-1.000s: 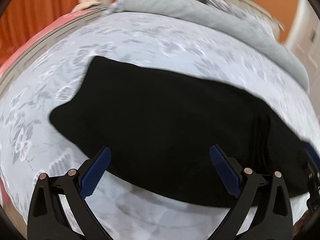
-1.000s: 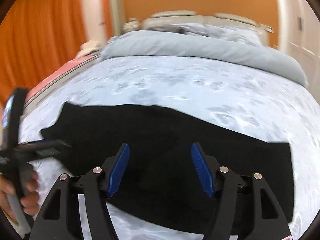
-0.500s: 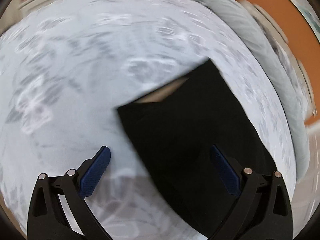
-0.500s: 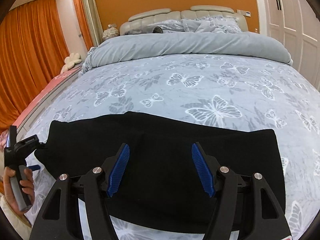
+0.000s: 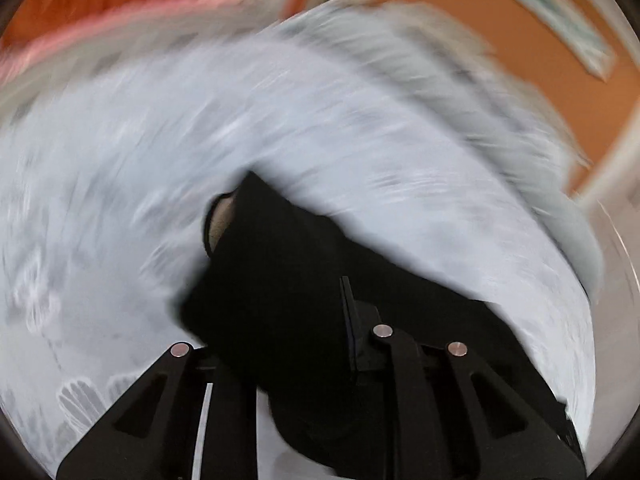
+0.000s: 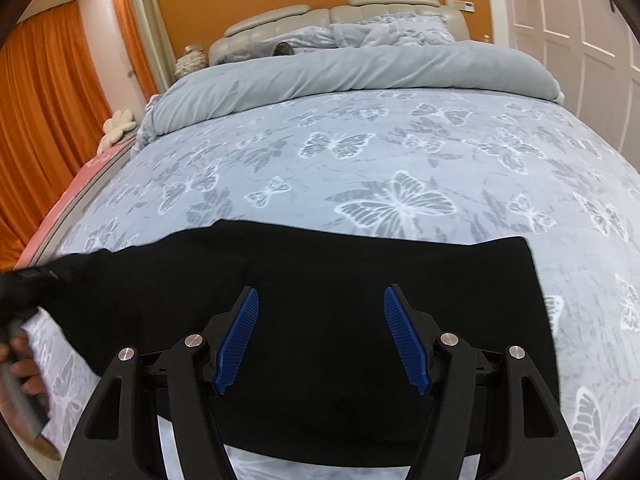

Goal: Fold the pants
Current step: 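Lift and fold the pants over with the right gripper toward the other half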

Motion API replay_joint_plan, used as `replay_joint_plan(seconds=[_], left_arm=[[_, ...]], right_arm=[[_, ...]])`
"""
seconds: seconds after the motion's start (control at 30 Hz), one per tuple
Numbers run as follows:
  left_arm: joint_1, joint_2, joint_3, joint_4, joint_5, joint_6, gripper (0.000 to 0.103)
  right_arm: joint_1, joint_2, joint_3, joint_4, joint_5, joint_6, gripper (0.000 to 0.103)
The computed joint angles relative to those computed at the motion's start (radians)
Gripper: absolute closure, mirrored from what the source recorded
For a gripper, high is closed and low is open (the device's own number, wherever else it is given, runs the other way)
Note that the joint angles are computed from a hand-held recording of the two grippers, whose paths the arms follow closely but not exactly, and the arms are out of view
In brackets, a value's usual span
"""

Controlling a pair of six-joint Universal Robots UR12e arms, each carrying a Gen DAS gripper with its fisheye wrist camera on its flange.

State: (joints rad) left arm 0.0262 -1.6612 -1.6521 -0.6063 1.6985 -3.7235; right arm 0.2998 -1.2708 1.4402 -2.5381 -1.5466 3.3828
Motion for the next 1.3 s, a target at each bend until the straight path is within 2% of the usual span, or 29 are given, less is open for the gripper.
replay_joint_plan(seconds=[0.03,0.1,0.13,0.17,0.2,0.23,0.27,0.33,0.4,0.43,0.5,0.6,0.63,0.7,0.87,0.97,1.03,1.1,1.13,1.17,1.2,1.23,1.27,1.3], left_arm=[[-0.032,-0.006,0.020,0.023,0.010,0.051,0.084],[-0.077,-0.029,0.060,0.027,-0.034,0.138,0.063],[-0.091,-0.040,0.076,0.008,-0.066,0.174,0.025],[-0.117,-0.061,0.095,-0.025,-0.091,0.221,0.005],[-0.133,-0.064,0.092,-0.026,-0.074,0.238,0.005],[-0.157,-0.064,0.081,-0.014,-0.017,0.250,0.005],[-0.168,-0.058,0.071,-0.011,0.004,0.267,0.005],[-0.170,-0.037,0.048,-0.009,0.005,0.293,0.005],[-0.157,-0.002,0.015,0.011,0.003,0.267,0.005],[-0.152,0.007,0.008,0.018,0.005,0.258,0.005],[-0.141,0.027,-0.007,0.013,0.074,0.208,0.005],[-0.115,0.032,-0.015,-0.021,0.163,0.142,0.005],[-0.103,0.029,-0.012,-0.046,0.167,0.129,0.005],[-0.093,0.030,-0.014,-0.068,0.163,0.112,0.005],[-0.085,0.025,-0.008,-0.082,0.127,0.126,0.005],[-0.088,0.021,-0.004,-0.093,0.145,0.134,0.005],[-0.079,0.021,-0.002,-0.108,0.131,0.118,0.005],[-0.069,0.024,-0.004,-0.118,0.110,0.098,0.005],[-0.065,0.024,-0.005,-0.122,0.107,0.089,0.005],[-0.058,0.026,-0.007,-0.127,0.101,0.076,0.005],[-0.051,0.027,-0.008,-0.133,0.094,0.063,0.005],[-0.046,0.029,-0.010,-0.134,0.088,0.053,0.005],[-0.038,0.031,-0.013,-0.135,0.079,0.040,0.005],[-0.034,0.033,-0.015,-0.134,0.073,0.029,0.005]], right_arm=[[-0.002,-0.002,0.001,-0.002,-0.008,0.008,0.039],[-0.007,-0.006,0.006,-0.002,-0.019,0.022,0.039],[-0.010,-0.007,0.008,0.000,-0.020,0.024,0.039],[-0.013,-0.008,0.009,0.004,-0.024,0.028,0.039],[-0.016,-0.009,0.010,0.006,-0.027,0.036,0.039],[-0.018,-0.010,0.011,0.007,-0.028,0.043,0.039],[-0.021,-0.011,0.012,0.009,-0.021,0.050,0.039],[-0.026,-0.011,0.011,0.009,0.000,0.051,0.039],[-0.028,-0.010,0.009,0.005,0.025,0.034,0.037],[-0.028,-0.009,0.010,0.003,0.036,0.029,0.031],[-0.030,-0.005,0.005,0.009,0.093,0.014,0.027],[-0.037,0.013,-0.013,0.040,0.249,-0.004,0.027],[-0.037,0.022,-0.024,0.058,0.301,-0.011,0.027],[-0.027,0.042,-0.046,0.085,0.347,-0.033,0.027],[0.013,0.090,-0.112,0.171,0.356,-0.065,0.025],[0.028,0.102,-0.120,0.171,0.343,-0.024,0.021],[0.033,0.111,-0.130,0.191,0.363,-0.002,0.021],[0.041,0.116,-0.133,0.176,0.357,0.007,0.027],[0.049,0.120,-0.139,0.172,0.341,-0.001,0.047],[0.059,0.126,-0.152,0.183,0.298,-0.003,0.059],[0.069,0.132,-0.166,0.187,0.260,-0.007,0.064],[0.072,0.137,-0.177,0.195,0.254,-0.012,0.077],[0.075,0.143,-0.191,0.206,0.259,-0.012,0.083],[0.076,0.145,-0.199,0.204,0.265,-0.009,0.085]])
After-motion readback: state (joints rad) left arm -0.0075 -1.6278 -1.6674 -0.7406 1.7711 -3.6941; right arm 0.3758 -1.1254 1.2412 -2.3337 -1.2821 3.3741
